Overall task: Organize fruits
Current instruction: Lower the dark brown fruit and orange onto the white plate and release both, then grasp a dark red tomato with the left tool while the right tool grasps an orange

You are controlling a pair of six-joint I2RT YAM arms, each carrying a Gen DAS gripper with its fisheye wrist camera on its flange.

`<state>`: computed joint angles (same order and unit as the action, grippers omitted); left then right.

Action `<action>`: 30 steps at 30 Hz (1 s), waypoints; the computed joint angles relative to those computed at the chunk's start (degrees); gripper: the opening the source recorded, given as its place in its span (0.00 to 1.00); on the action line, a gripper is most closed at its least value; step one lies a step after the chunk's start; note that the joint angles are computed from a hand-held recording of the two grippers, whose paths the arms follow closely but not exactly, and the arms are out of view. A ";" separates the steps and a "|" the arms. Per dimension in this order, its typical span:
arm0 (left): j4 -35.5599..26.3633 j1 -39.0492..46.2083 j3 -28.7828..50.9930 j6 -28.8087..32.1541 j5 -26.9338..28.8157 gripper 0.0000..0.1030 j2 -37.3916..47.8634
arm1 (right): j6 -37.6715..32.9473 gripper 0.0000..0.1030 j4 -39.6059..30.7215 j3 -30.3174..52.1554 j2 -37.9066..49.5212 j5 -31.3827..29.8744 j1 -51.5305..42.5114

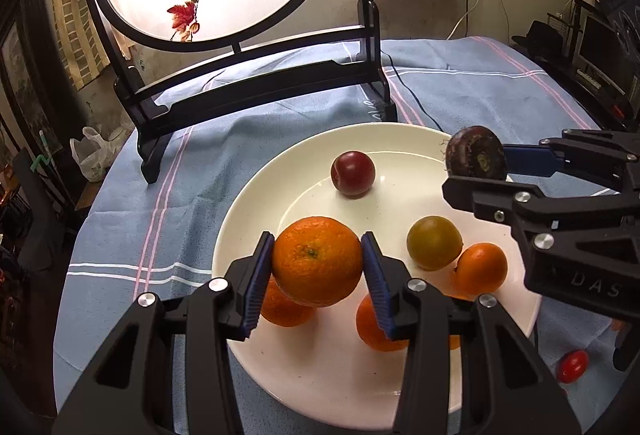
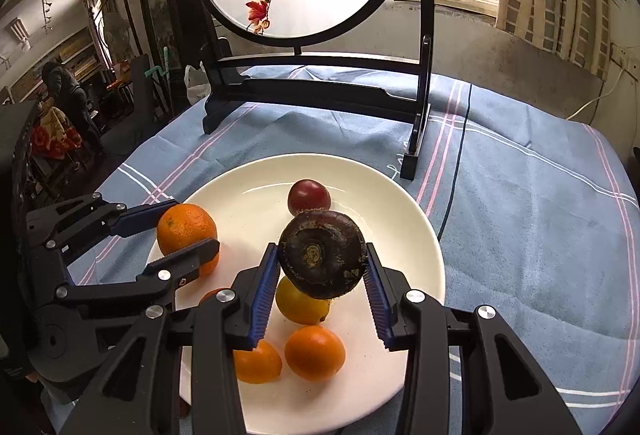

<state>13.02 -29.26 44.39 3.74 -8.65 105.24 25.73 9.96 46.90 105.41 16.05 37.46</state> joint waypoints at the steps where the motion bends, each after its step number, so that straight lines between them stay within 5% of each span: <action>1: -0.03 -0.03 0.20 0.02 -0.04 0.42 0.25 | 0.03 0.41 -0.19 0.36 0.27 -0.20 -0.18; 7: -1.25 0.05 1.96 -0.49 -0.18 0.43 1.64 | 1.11 0.42 -0.63 2.19 2.25 -2.11 -1.40; 10: 0.69 0.29 0.75 -0.65 -0.27 0.72 1.07 | 2.30 0.59 -0.68 2.01 2.00 -0.09 -0.96; 11: 2.39 0.11 -0.36 -0.40 -0.98 0.74 0.48 | 2.19 0.59 -0.09 1.43 1.43 -0.39 -0.95; 18: 2.41 1.71 -6.21 0.39 0.81 0.74 -6.56 | 3.47 0.59 0.53 -7.04 -8.19 1.54 2.87; 25: 0.29 5.39 -18.69 1.38 4.84 0.76 -22.65 | 14.04 0.60 -4.52 -20.19 -20.03 8.77 22.50; 30: -4.06 7.03 -27.11 2.45 7.01 0.77 -35.47 | 27.00 0.64 -6.47 -20.76 -13.53 11.56 38.40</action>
<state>8.96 -22.23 17.28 6.18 -1.64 69.78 52.73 3.49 26.14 91.88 27.61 75.86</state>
